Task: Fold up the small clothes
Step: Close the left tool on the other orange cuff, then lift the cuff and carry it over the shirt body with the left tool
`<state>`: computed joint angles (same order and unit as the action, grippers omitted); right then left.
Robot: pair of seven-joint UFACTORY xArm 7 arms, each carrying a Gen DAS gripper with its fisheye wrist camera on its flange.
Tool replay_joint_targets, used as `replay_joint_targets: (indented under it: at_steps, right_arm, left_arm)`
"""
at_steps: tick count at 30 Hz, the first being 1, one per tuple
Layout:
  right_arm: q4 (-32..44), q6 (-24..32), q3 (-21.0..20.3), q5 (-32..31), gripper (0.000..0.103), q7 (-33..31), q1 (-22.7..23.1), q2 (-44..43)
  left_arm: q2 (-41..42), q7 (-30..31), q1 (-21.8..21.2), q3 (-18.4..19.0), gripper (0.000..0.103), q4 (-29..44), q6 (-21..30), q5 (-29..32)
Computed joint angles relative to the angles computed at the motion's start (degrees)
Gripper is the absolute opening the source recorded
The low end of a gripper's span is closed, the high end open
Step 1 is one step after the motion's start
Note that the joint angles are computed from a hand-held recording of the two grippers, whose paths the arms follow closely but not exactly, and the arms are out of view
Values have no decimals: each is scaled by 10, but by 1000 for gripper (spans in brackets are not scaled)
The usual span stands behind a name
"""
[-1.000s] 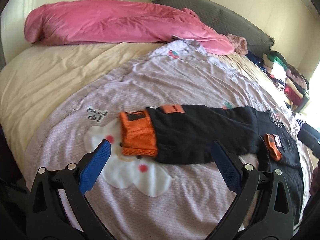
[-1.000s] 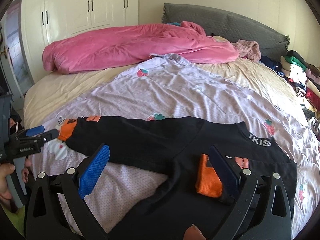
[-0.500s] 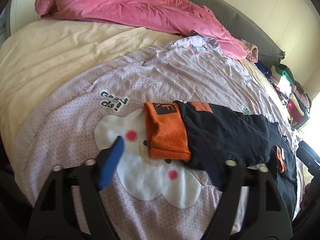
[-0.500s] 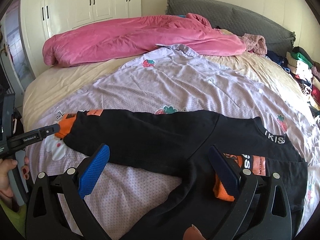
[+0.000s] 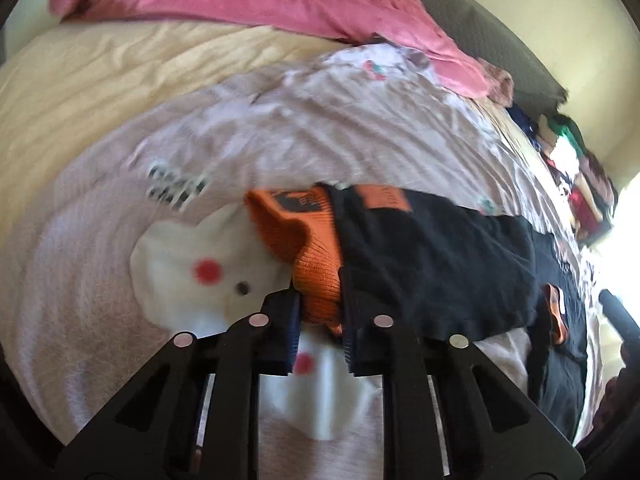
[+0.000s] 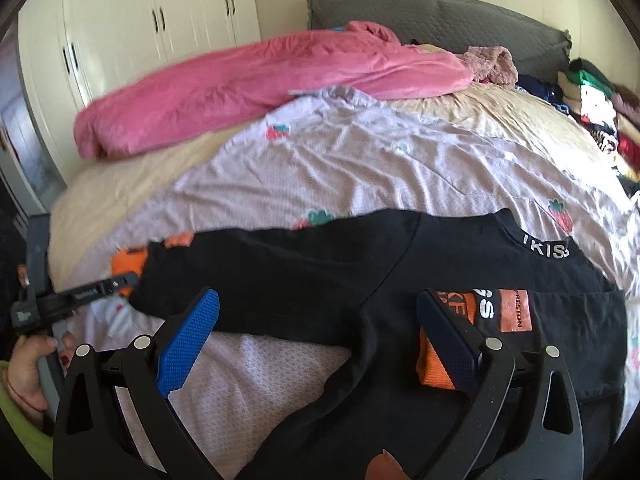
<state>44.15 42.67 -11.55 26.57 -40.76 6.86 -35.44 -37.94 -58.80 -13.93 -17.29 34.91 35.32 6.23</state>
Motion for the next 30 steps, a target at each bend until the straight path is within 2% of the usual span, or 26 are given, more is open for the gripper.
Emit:
replay_joint_targets:
  at_steps: [16, 24, 30]
  right_arm:
    - [-19, 7, -31, -2, 99, -25, -33, -15]
    - [-38, -15, -49, -20, 99, -62, -53, -34]
    - [-37, -9, -78, -20, 99, -88, -67, -30]
  left_arm:
    - [14, 18, -18, -17, 9, 73, 2, 1]
    - [76, 25, -31, -36, 8, 143, 10, 10]
    - [132, 14, -36, -59, 8, 209, 22, 50]
